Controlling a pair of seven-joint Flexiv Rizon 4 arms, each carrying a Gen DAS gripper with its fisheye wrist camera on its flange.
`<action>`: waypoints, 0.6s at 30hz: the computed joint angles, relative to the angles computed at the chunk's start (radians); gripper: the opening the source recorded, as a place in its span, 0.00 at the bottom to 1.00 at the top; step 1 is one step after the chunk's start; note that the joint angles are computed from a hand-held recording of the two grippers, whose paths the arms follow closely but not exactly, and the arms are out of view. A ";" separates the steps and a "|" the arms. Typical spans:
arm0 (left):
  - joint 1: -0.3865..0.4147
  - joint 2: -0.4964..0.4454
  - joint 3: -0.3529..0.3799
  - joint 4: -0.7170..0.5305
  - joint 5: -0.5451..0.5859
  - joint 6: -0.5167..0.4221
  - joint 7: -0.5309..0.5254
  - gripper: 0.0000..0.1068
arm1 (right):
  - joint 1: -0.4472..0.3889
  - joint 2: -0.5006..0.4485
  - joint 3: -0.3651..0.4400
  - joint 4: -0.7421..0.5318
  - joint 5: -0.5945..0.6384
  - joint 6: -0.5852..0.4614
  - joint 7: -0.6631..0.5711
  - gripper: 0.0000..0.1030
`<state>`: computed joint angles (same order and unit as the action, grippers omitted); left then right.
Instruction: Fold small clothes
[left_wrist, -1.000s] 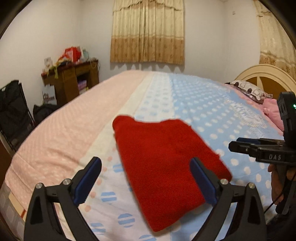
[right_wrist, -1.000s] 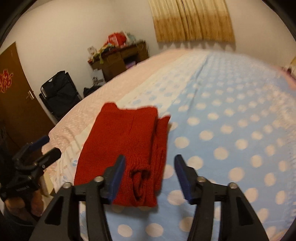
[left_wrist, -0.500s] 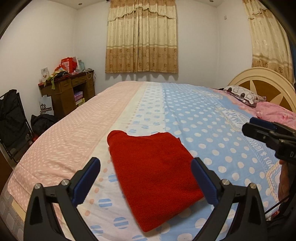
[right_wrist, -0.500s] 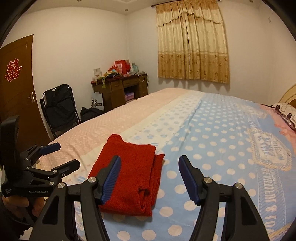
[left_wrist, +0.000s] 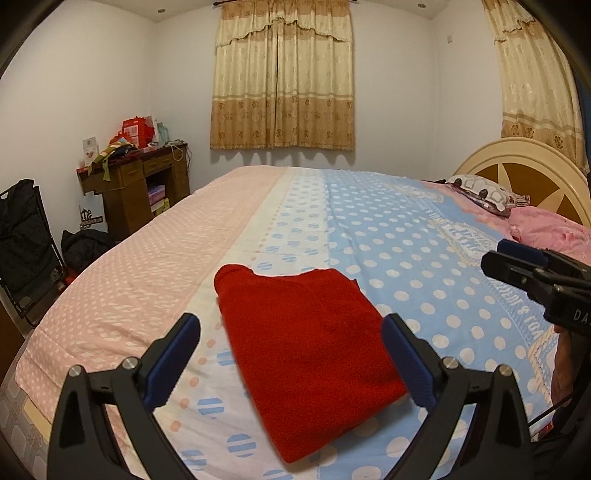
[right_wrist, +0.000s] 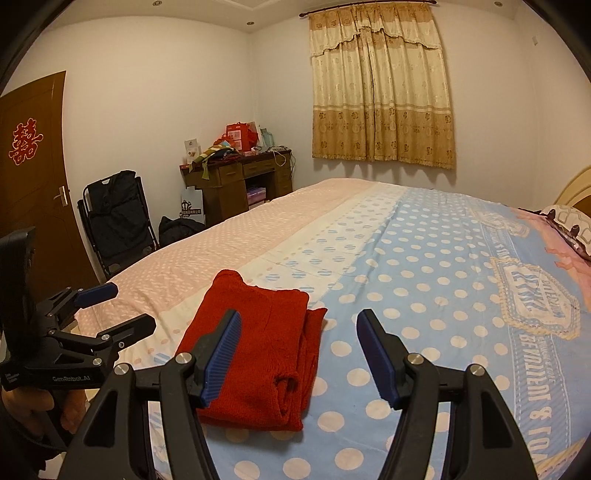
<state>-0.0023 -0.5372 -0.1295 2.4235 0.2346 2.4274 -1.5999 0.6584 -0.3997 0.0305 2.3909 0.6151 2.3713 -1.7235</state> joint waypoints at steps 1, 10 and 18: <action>-0.001 0.000 0.001 0.000 -0.001 0.002 0.000 0.94 | -0.006 -0.003 0.005 0.004 -0.004 0.009 0.006 0.64; -0.007 -0.006 0.004 -0.002 -0.004 0.012 0.002 0.94 | -0.013 -0.007 0.009 0.010 -0.012 0.023 0.014 0.64; -0.015 -0.003 0.005 -0.001 -0.009 0.009 0.008 0.94 | -0.016 -0.011 0.015 0.019 -0.006 0.038 0.024 0.64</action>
